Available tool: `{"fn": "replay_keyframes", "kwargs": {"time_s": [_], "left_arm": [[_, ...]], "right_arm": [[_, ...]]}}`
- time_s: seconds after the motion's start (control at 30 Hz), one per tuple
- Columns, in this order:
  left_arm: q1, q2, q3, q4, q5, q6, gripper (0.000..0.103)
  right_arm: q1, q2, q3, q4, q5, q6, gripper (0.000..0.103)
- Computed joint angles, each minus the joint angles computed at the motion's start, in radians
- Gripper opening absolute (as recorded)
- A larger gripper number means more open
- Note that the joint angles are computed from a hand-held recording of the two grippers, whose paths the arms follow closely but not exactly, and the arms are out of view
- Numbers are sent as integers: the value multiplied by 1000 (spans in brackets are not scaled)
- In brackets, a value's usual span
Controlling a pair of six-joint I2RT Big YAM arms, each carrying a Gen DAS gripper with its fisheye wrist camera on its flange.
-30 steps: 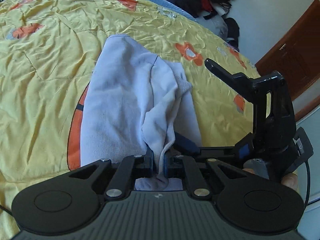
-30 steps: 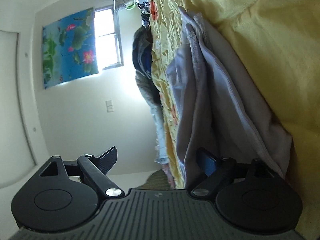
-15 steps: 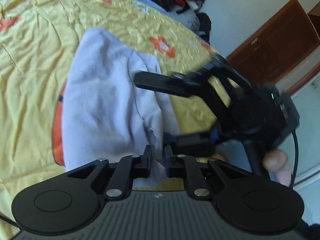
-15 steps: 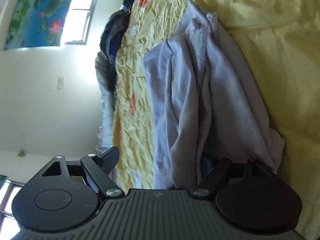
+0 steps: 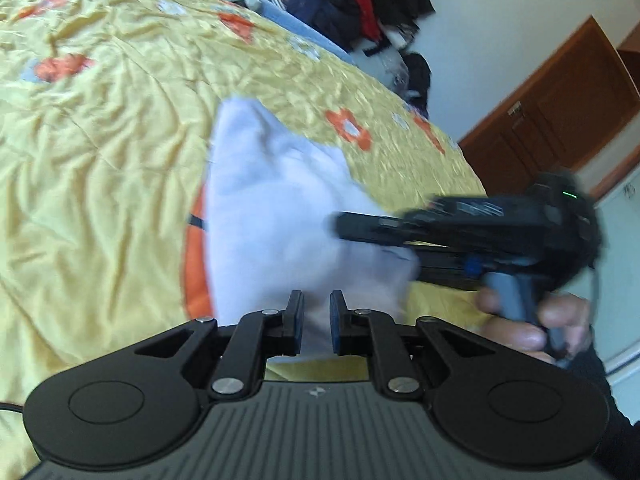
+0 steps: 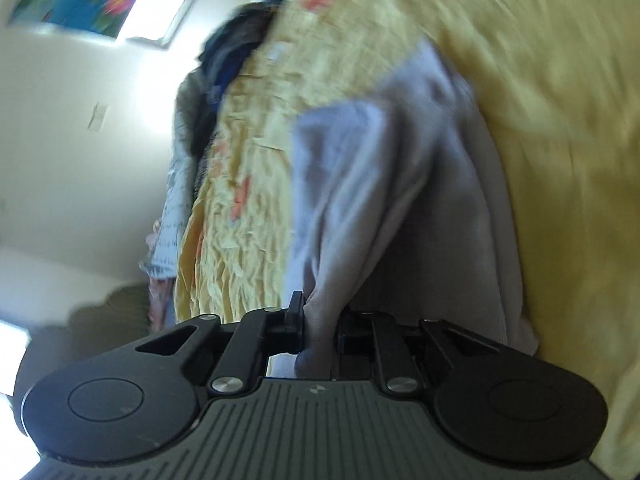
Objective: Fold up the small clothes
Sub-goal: 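Fold the held edge over with the left gripper while the right gripper grasps the other edge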
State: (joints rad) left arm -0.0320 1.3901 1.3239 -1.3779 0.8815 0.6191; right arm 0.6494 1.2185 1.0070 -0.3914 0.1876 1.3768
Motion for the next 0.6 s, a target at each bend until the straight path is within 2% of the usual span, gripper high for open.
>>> {"fn": "replay_keyframes", "kwargs": {"time_s": [0.03, 0.1, 0.17, 0.2, 0.23, 0.27, 0.3, 0.37, 0.43, 0.5, 0.6], "left_arm": [[5, 0, 2, 8, 5, -10, 13], [2, 3, 4, 21, 16, -25, 13], [-14, 3, -4, 40, 25, -31, 15], [-25, 3, -11, 51, 24, -29, 17], [-34, 1, -17, 52, 18, -7, 17], [-48, -4, -26, 59, 8, 13, 17], [-64, -8, -36, 66, -1, 36, 17], [-89, -22, -61, 88, -32, 73, 17], [-107, -44, -90, 120, -49, 85, 17], [-107, -52, -94, 113, -43, 100, 17], [-99, -67, -100, 116, -38, 113, 17]], "right_arm": [[6, -12, 12, -27, 10, -52, 19], [4, -28, 11, -88, 7, -83, 18], [-12, -24, -20, -151, -22, -29, 18], [-16, -33, -54, -125, -28, 6, 24], [-16, -57, -103, -48, -23, 51, 26], [-17, -71, -127, -7, -22, 88, 31], [-19, -80, -136, 8, -18, 100, 34], [-19, -100, -154, 40, 25, 105, 52], [-38, -113, -173, 84, 20, 120, 61], [-66, -105, -178, 116, -12, 136, 63], [-90, -64, -141, 96, -53, 96, 58]]}}
